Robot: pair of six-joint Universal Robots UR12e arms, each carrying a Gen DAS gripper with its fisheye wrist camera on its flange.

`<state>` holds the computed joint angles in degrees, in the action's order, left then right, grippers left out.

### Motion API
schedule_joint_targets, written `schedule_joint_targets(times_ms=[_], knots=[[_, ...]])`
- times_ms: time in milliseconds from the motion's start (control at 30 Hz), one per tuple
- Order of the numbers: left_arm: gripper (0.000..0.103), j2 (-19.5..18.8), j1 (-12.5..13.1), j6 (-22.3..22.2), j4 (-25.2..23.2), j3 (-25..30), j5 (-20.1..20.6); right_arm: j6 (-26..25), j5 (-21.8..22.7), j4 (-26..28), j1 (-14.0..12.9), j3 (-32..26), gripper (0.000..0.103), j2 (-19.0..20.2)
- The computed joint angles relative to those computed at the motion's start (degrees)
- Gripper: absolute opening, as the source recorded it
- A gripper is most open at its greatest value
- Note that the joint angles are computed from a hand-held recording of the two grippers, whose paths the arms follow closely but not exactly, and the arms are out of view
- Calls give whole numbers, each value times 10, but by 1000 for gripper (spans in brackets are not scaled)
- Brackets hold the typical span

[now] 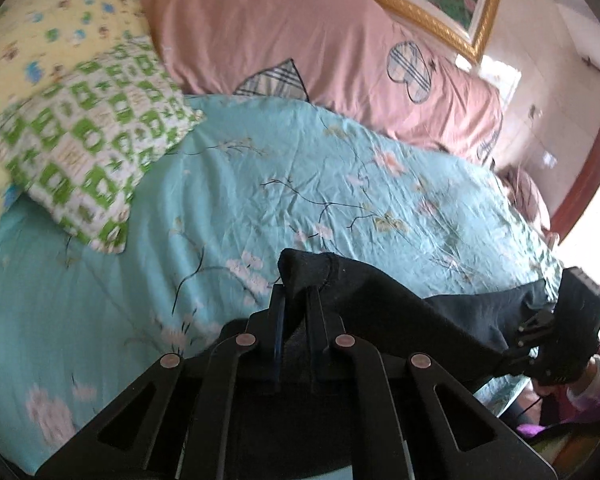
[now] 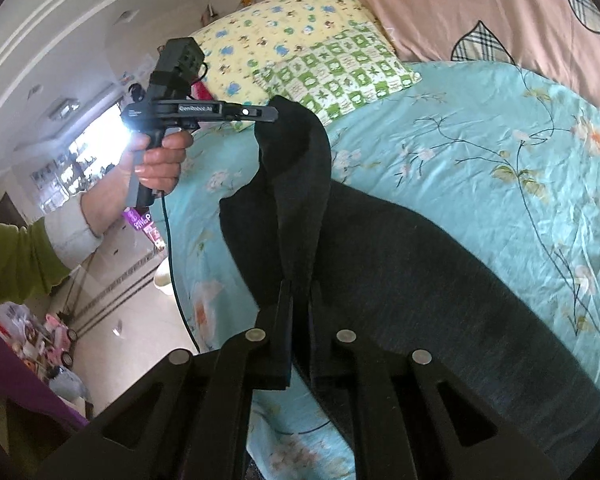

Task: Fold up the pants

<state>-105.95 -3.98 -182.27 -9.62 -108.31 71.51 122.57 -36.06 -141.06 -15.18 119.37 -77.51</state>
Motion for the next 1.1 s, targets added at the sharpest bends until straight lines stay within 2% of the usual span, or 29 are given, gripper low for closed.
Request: schedule_joint_targets(times_ms=[133,267,433,567,667,700,733,767,833,933,1100], knots=[[8,4,3,-39,51,-33,12,-3,-39,-48,11,16,7,0],[10,0,5,-86,106,-59,44,-1,-68,-88,22,23,7,3],[12,2,11,-142,133,-84,52,9,-81,-115,25,30,7,3],[12,12,14,-192,134,-102,65,7,-81,-89,25,23,9,3],[25,23,15,-227,138,-117,70,7,-71,-57,21,16,10,3],[32,27,13,-237,138,-121,78,5,-66,-44,20,12,12,4],[38,31,13,-248,138,-125,85,7,-64,-38,19,10,23,3],[40,38,11,-263,141,-132,95,12,-59,-33,16,9,41,3],[48,47,8,-282,142,-140,108,11,-41,-29,11,10,51,2],[50,59,2,-302,138,-146,114,10,-13,-8,4,8,51,-1],[55,63,-19,-309,102,-137,140,42,5,-31,3,7,51,2]])
